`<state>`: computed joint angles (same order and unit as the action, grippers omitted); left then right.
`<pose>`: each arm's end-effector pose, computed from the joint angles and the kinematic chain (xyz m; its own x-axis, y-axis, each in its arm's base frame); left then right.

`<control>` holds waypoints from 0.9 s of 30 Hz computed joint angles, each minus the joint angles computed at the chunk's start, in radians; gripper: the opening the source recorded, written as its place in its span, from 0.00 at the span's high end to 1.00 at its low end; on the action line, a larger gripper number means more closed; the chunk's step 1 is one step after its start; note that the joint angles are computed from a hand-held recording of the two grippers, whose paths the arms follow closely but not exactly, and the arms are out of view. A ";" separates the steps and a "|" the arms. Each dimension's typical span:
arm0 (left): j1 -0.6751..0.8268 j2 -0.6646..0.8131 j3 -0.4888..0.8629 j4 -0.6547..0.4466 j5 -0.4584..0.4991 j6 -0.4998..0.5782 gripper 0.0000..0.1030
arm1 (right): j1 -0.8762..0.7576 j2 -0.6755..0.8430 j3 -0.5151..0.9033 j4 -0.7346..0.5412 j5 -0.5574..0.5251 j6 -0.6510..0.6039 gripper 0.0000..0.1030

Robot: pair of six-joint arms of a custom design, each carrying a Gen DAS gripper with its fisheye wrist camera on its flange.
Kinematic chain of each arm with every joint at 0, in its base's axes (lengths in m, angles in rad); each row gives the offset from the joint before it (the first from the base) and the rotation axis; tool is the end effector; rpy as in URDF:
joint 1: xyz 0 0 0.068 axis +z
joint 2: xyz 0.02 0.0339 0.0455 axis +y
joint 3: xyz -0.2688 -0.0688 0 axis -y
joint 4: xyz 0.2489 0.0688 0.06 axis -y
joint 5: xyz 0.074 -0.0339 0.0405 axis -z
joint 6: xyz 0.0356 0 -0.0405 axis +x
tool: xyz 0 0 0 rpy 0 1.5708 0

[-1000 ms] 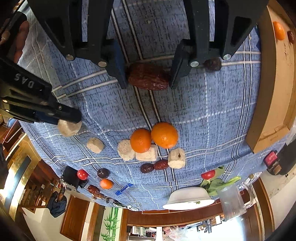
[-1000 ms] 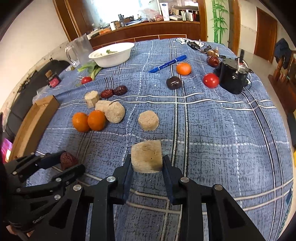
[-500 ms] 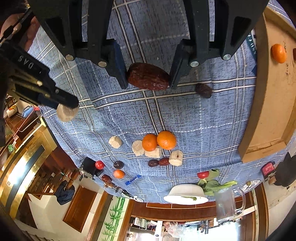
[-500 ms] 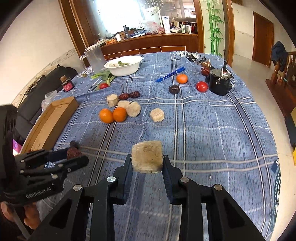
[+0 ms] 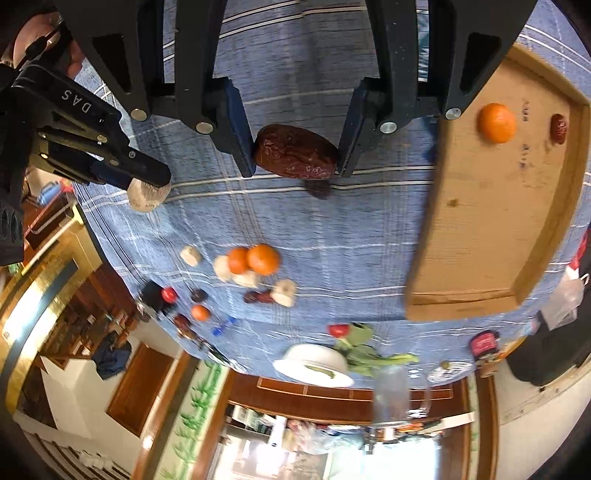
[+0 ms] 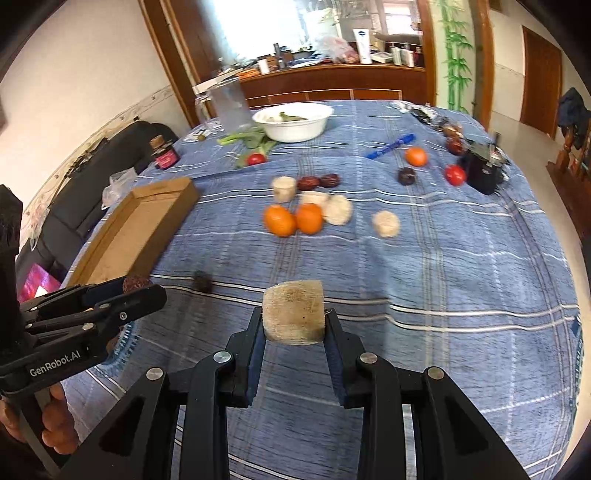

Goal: Organize fruits
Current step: 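Carry the cake cube and date into the tray, opening the left tool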

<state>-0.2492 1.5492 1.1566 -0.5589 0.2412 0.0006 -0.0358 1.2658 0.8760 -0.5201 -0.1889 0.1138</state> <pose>0.3178 -0.0897 0.2540 -0.7889 0.2014 -0.5806 0.3743 0.9067 -0.1942 0.2593 -0.0026 0.2448 -0.7929 0.1400 -0.5930 0.0101 0.9761 0.2170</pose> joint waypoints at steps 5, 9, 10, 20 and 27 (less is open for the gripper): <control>0.094 -0.005 0.016 -0.011 0.019 0.032 0.57 | 0.114 0.072 0.068 0.015 0.037 0.046 0.68; 0.188 0.013 0.041 -0.022 0.038 0.063 0.57 | 0.192 0.160 0.152 0.025 0.042 0.077 0.68; 0.214 0.020 0.048 -0.024 0.043 0.069 0.57 | 0.212 0.186 0.178 0.027 0.043 0.083 0.68; 0.434 0.131 0.141 -0.035 0.051 0.130 0.57 | 0.383 0.418 0.416 0.031 0.073 0.119 0.68; 0.528 0.250 0.225 -0.030 0.013 0.162 0.57 | 0.468 0.618 0.627 0.002 0.071 0.142 0.67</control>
<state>0.2786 1.7996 1.3819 -0.5888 0.2546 0.1625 0.4323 1.8842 1.5035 -0.5183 -0.1183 0.2556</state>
